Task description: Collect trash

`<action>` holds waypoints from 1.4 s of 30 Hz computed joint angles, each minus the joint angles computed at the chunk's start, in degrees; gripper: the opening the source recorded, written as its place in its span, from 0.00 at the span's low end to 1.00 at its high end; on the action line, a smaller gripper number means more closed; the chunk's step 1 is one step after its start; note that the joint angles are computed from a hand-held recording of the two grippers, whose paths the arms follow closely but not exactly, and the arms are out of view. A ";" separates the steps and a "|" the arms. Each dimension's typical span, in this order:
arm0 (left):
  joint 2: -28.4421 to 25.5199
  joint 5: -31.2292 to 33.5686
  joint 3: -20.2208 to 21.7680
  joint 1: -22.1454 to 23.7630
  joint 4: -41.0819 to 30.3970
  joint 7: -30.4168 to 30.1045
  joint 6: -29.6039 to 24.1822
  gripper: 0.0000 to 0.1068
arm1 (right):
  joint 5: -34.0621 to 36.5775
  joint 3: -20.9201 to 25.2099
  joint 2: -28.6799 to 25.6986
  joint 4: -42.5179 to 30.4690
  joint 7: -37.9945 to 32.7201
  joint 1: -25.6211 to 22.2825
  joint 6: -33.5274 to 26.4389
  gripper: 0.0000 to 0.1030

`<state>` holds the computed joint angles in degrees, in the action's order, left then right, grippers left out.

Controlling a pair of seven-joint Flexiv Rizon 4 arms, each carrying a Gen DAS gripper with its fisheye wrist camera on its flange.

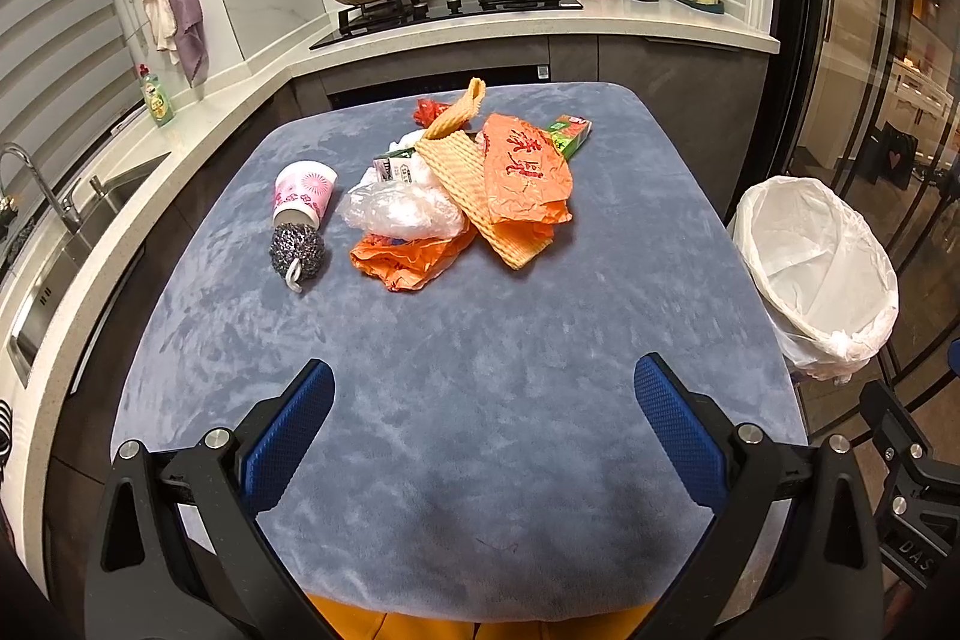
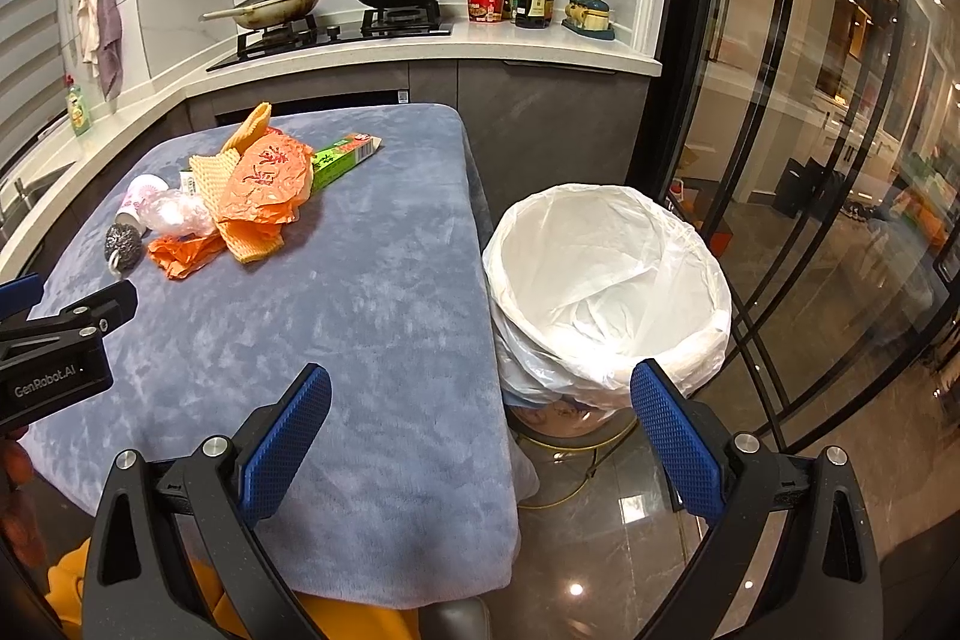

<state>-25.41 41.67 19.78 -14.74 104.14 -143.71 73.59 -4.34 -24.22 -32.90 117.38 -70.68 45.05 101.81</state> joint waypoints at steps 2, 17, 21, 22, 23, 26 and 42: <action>-0.04 -1.09 -0.64 1.09 0.24 0.99 0.26 0.90 | 0.08 -0.17 -0.06 -0.20 0.31 0.15 -0.28 0.93; -3.47 -13.05 0.34 7.86 1.05 10.65 5.32 0.90 | -5.91 4.44 -4.96 -10.80 8.36 -3.97 -5.28 0.93; -4.90 -17.81 1.00 10.06 1.27 13.89 6.54 0.90 | -8.66 7.10 -7.53 -15.83 10.20 -5.59 -6.85 0.93; -5.25 -18.97 1.14 10.49 1.29 14.74 6.73 0.90 | -9.34 7.86 -8.22 -17.13 10.59 -6.03 -7.16 0.93; -5.68 -20.25 1.17 11.24 1.27 15.75 6.90 0.90 | -10.03 8.75 -8.86 -18.46 10.89 -6.60 -7.61 0.93; -6.96 -24.07 1.01 13.43 1.11 18.51 7.71 0.90 | -12.27 11.96 -11.79 -24.10 11.64 -8.45 -9.25 0.93; -15.78 -41.89 -6.01 24.71 -4.11 34.88 9.88 0.90 | -13.65 30.84 -29.56 -56.93 6.66 -16.12 -28.68 0.93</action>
<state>-41.19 -0.22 13.77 9.97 100.02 -108.83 83.47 -17.99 6.63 -62.46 60.45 -64.02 28.93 73.13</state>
